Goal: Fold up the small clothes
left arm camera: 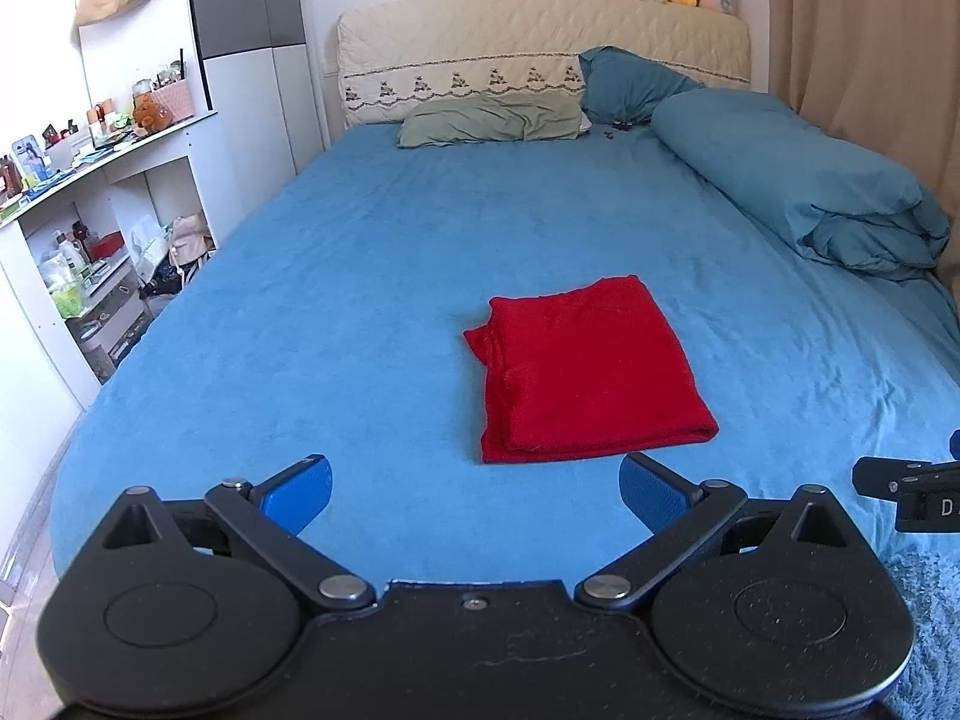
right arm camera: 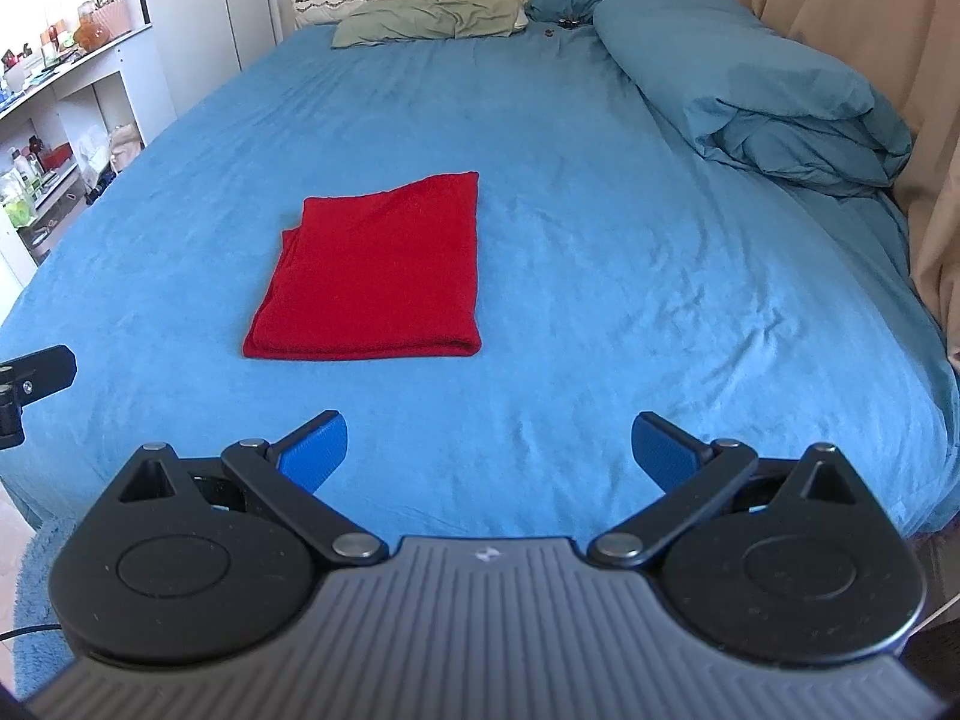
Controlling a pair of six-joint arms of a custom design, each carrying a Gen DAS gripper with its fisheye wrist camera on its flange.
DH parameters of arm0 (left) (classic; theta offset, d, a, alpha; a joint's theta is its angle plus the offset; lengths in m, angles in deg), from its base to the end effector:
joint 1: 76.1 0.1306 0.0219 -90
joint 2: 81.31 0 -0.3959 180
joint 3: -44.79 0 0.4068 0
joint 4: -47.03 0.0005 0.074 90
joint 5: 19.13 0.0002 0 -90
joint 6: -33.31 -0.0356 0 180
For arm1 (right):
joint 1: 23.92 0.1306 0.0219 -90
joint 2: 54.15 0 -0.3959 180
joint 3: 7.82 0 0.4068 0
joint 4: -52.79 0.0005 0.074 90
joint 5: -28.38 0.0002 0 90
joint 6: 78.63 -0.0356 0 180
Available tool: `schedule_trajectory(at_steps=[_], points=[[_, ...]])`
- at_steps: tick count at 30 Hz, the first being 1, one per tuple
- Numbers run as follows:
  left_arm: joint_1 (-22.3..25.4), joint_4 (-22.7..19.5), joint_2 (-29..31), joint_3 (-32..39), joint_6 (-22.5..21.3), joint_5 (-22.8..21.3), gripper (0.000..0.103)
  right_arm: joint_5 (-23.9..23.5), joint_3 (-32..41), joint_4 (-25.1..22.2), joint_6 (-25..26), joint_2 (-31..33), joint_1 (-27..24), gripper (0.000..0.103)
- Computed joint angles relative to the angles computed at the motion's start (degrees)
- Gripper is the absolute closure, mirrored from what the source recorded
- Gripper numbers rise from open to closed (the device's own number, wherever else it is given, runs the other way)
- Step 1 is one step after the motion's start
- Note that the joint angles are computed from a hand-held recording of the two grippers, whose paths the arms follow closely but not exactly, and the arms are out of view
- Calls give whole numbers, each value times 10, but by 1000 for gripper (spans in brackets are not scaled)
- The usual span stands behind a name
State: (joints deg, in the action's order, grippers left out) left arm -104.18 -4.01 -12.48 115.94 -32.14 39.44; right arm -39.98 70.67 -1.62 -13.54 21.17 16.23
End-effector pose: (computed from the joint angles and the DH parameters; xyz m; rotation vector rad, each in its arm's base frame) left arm 0.3209 -0.1507 0.4377 -0.1699 2.2679 0.1928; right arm 0.3104 0.2440 0.4524 -0.1568 2.3774 0.0666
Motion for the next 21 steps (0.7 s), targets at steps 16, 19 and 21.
schedule_trajectory(at_steps=[16, 19, 21], points=[[-1, 5, 1, 4, -10, 3, 0, -4, -2, 3, 0, 4, -6, 0], [-1, 4, 2, 5, -6, 6, 0, -4, -2, 3, 2, 4, -7, 0], [0, 4, 1, 5, -6, 9, 0, -4, -2, 3, 1, 4, -7, 0]])
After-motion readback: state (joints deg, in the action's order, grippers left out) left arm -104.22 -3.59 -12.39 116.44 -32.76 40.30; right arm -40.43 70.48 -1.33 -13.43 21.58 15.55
